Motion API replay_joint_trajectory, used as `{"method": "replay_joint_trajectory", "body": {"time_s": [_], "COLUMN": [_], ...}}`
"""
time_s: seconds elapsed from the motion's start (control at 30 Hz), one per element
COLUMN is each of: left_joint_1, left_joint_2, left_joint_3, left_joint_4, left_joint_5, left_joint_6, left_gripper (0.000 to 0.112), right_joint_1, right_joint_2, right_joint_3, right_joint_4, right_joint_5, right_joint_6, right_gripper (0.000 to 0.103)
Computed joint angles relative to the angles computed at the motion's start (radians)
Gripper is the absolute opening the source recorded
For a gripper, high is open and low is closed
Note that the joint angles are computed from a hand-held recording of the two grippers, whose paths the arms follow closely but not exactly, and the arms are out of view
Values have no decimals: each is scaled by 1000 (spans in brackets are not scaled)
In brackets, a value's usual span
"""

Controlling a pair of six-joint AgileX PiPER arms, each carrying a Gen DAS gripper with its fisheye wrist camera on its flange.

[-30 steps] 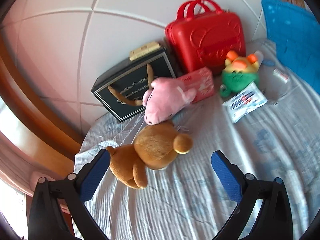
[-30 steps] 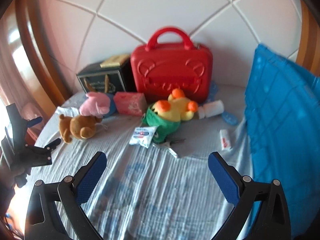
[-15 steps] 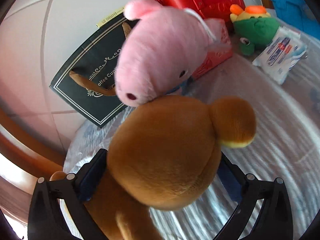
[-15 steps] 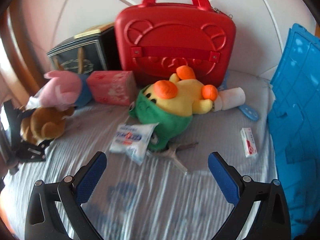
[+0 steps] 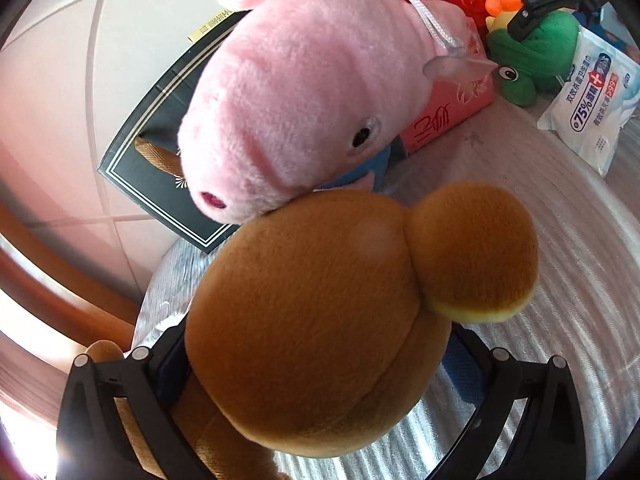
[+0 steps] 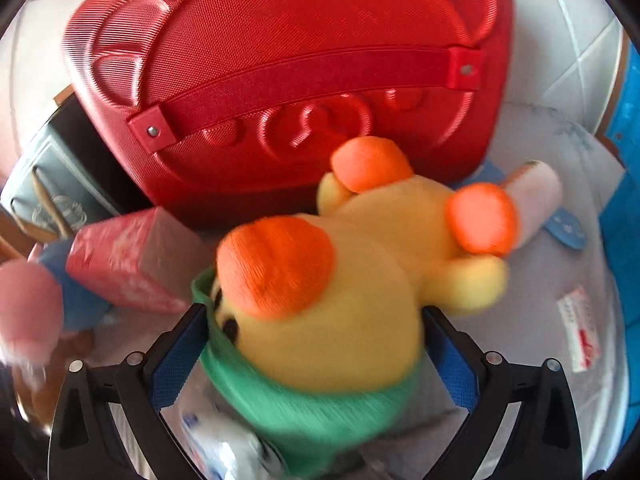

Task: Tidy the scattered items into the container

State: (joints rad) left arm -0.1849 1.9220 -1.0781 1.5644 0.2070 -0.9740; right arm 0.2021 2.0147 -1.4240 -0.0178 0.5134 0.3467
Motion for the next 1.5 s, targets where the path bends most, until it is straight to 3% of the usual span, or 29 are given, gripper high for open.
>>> {"method": "replay_joint_trajectory", "body": {"time_s": [0.17, 0.3, 0.4, 0.6, 0.77, 0.87, 1.03, 1.27, 1.5], "left_joint_1": [4, 10, 0, -46, -71, -133, -121, -237, -458], "left_joint_2": [-32, -89, -141, -279, -378, -476, -502, -715, -884], "left_joint_3": [19, 77, 142, 289, 374, 486, 474, 482, 398], "left_joint_4": [-135, -151, -106, -71, -201, -180, -327, -677, -756], "left_joint_5": [-9, -29, -34, -18, 4, 51, 51, 233, 544], "left_joint_6": [89, 77, 17, -91, -31, -124, 24, 308, 302], "left_gripper": [96, 90, 89, 88, 88, 88, 88, 88, 88], "right_joint_1": [20, 26, 30, 19, -8, -60, -57, -76, -153], "right_joint_2": [43, -12, -73, -224, -367, -438, -595, -846, -1049], "right_joint_3": [-61, 0, 73, 204, 290, 311, 383, 483, 459], "right_joint_4": [-75, -108, -116, -69, -13, 49, 87, 144, 242], "right_joint_5": [44, 22, -1, -21, 26, 64, 146, 292, 519], "right_joint_6": [35, 14, 1, -86, -173, -284, -342, -465, -625], "right_gripper": [102, 79, 74, 74, 74, 74, 74, 75, 76]}}
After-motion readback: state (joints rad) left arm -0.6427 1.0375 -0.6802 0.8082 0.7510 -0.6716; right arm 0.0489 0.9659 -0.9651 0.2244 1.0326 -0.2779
